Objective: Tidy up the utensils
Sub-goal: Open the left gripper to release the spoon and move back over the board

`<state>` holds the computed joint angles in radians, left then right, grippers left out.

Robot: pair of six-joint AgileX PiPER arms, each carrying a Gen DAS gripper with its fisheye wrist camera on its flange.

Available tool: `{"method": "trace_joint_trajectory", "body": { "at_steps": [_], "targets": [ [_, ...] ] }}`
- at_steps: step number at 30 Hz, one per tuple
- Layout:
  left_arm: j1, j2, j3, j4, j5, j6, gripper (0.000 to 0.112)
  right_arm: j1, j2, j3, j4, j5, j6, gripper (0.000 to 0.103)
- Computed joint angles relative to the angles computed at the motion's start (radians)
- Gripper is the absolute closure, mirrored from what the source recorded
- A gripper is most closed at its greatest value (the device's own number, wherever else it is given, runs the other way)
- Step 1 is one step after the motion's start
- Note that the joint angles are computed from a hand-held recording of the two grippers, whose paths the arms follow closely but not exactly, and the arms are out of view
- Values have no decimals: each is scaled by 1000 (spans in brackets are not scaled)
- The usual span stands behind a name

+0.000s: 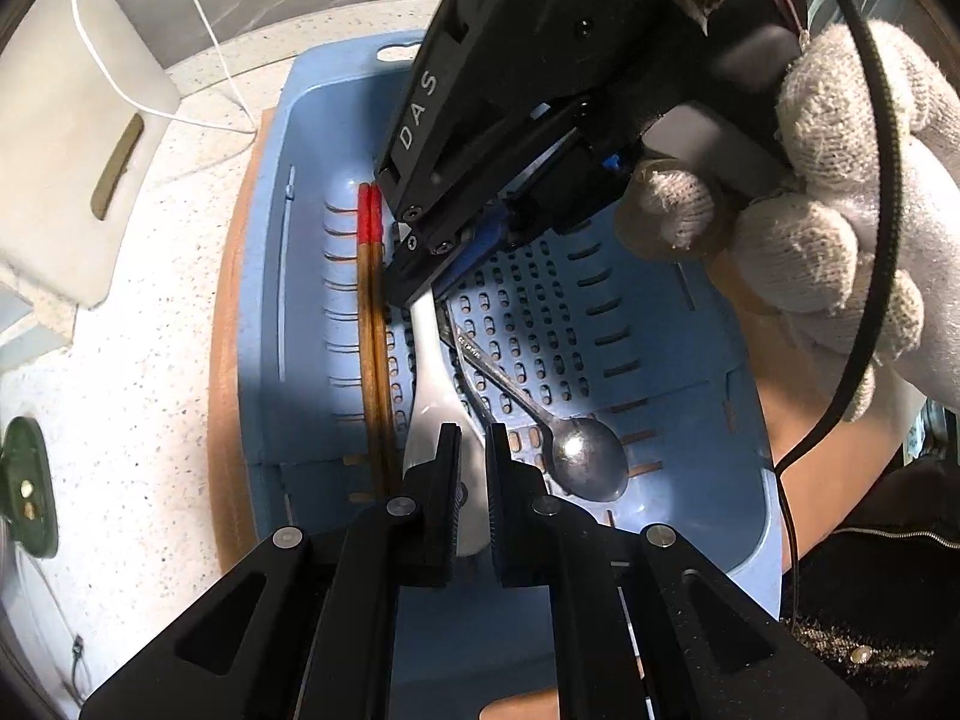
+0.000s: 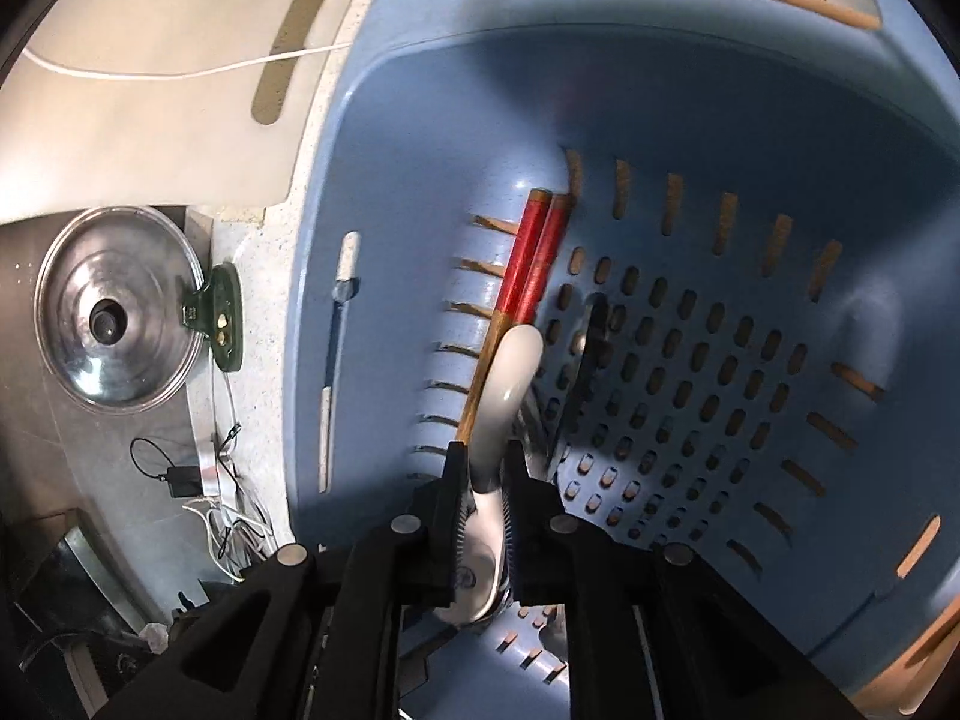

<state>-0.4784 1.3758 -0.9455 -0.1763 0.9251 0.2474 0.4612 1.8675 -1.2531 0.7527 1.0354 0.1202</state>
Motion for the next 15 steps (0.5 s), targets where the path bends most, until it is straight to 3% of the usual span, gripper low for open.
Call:
{"method": "trace_joint_trajectory", "body": {
  "at_steps": [5,10,15],
  "targets": [
    [-2,-32,0,12,21,-12,106,-24,-31,33,14,-1,-28,72],
    [-42,-96,-15,40,56,-61,105,-58,-144,74,-8,26,-73,72],
    [-130,-144,-70,81,98,-120,105,-175,-373,171,-33,91,-162,72]
  ]
}}
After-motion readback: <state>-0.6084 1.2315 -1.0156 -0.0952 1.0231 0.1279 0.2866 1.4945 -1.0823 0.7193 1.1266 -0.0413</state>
